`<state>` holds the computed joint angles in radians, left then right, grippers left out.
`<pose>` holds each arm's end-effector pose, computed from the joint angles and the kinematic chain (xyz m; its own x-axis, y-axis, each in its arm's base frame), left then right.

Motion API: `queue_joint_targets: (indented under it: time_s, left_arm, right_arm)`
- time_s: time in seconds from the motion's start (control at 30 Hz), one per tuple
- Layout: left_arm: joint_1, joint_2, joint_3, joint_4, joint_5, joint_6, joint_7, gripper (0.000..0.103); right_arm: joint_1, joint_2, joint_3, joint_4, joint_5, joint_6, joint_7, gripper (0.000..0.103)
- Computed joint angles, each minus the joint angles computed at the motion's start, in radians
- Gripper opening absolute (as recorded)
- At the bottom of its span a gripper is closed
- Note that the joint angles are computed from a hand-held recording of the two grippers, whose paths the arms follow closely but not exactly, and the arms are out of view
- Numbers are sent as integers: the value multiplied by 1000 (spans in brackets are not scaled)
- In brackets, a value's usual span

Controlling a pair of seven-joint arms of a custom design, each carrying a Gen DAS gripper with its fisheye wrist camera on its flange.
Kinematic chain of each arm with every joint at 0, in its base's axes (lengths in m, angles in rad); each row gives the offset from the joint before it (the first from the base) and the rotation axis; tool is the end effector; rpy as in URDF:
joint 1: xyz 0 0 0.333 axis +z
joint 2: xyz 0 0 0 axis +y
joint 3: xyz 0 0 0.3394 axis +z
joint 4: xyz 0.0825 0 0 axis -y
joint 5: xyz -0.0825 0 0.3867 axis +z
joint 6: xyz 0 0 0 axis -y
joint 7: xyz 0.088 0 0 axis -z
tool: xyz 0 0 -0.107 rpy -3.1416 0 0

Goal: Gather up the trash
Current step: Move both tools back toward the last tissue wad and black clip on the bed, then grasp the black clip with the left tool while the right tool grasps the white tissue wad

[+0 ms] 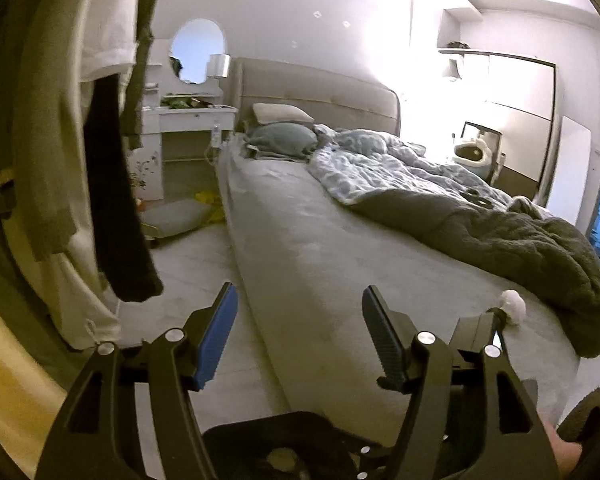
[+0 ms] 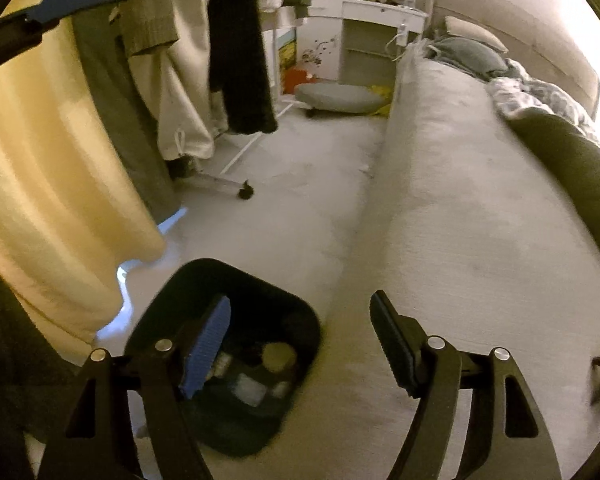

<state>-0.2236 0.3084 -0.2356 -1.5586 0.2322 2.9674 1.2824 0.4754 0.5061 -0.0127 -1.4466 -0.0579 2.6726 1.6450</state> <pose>0.6403 -0.3020 0.6316 -0.3744 -0.9211 0.1064 -0.4489 0.0796 -0.8900 0.6810 0.3441 0.4998 0.4169 -0.9089 0.0109 -0.6796 -0.3197 -0.6602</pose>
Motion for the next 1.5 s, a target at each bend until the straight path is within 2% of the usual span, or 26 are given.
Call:
queue_joint_targets:
  time_s: [0.2,0.37,0.47,0.7,0.83,1.1,1.2,1.4,1.5]
  left_arm:
    - [-42,53,-1,71,19,-23,-9,69]
    - [-62,107,-30,139,2,-53,19,75]
    - [-75,140,-48,182,-14,-71,45,76]
    - [-116,212,-56,275,-32,-116,90,77]
    - [-122,266,-85,345,-75,-151,127,77]
    - [-173,340,-77,454,-105,-218,159,79]
    - [-192,386,-77,524,-113,-255,181,79]
    - [-248,517,-80,737,-150,-372,244,79]
    - [-288,598,-72,881,-171,-446,269,80]
  right_arm:
    - [-15,-89,-38,-117,-45,72,26,80]
    - [-40,-147,-63,-186,-80,106,63,84]
    - [-85,-186,-45,-235,-54,135,48,84]
    - [-151,-250,-47,-316,-22,180,65,85]
    - [-183,-270,-41,-338,0,197,59,86]
    - [-246,-277,-49,-359,39,195,28,86]
    - [-286,-278,-26,-368,116,192,-12,86]
    - [-324,-282,-19,-389,199,196,-50,86]
    - [-352,-275,0,-394,281,194,-90,86]
